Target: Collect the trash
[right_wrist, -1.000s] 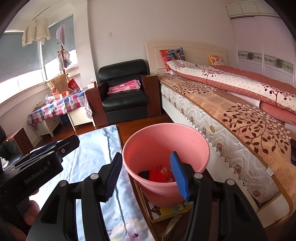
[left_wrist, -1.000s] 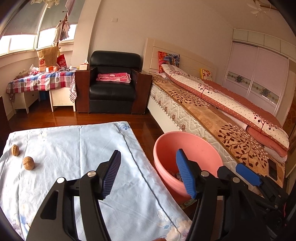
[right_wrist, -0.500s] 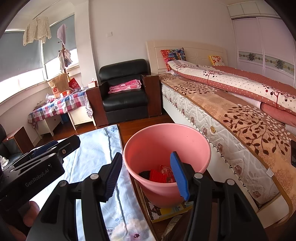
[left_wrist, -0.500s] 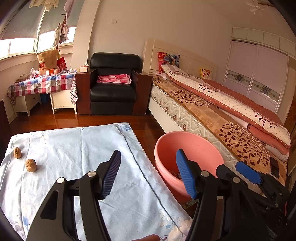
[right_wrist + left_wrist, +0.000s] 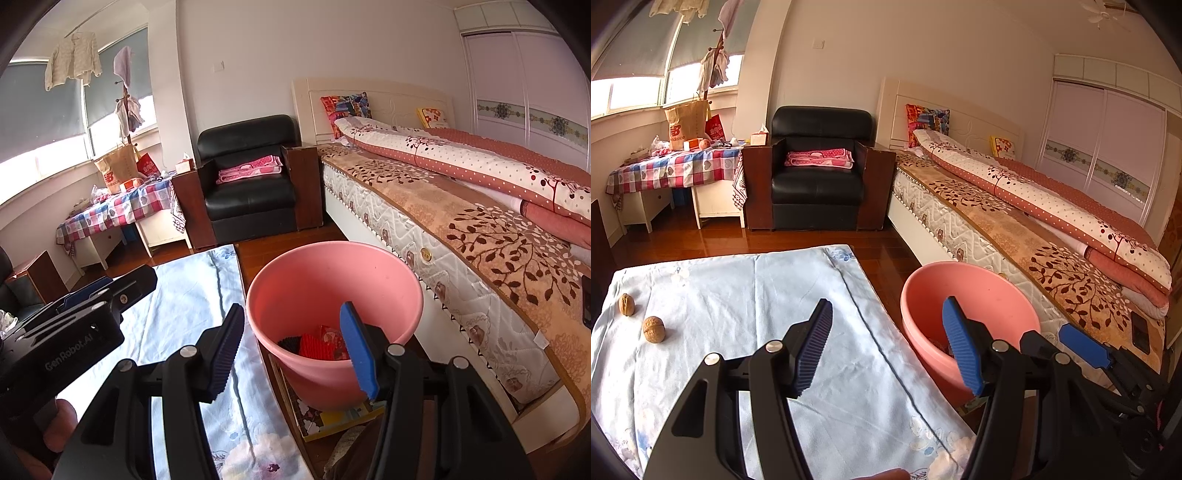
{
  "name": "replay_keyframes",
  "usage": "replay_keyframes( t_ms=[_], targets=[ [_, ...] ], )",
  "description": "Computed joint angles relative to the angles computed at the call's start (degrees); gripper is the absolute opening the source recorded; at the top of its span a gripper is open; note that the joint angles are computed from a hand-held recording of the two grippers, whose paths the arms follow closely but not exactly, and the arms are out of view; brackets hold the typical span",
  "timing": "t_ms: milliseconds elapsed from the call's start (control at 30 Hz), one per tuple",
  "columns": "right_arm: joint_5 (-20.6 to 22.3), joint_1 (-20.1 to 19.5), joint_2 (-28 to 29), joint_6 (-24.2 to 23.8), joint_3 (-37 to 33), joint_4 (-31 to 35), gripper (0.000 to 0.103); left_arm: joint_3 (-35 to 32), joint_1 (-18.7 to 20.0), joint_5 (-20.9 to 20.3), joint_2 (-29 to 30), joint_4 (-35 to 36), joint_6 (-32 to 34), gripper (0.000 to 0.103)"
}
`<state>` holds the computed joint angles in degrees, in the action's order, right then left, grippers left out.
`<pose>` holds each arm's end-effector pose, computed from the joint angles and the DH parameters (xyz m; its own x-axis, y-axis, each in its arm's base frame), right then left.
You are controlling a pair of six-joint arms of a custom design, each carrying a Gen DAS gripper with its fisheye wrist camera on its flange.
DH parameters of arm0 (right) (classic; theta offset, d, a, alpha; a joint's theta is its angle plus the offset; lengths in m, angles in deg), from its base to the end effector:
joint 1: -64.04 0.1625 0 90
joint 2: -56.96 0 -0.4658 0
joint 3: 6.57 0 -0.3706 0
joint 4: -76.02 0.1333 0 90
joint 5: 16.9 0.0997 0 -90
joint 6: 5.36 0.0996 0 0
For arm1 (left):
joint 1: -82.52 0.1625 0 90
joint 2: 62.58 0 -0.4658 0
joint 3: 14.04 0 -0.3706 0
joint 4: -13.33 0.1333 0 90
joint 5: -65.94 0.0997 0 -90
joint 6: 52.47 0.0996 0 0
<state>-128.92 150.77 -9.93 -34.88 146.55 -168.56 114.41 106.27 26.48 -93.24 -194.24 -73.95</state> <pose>0.0770 -0.3347 0.2797 -0.7985 0.1673 0.5783 -0.4279 0.5180 -0.7406 -0.3416 -0.3800 0.0070 -0.7761 0.3046 -0.5521 0.6202 0.5271 -0.5809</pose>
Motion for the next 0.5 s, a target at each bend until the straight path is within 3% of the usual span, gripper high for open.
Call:
replay_keyframes(
  t_ms=[500],
  targets=[
    [0.8, -1.1, 0.8, -0.1, 0.4, -0.6, 0.054, 0.1, 0.1, -0.3, -0.2, 0.8, -0.2, 0.062]
  ],
)
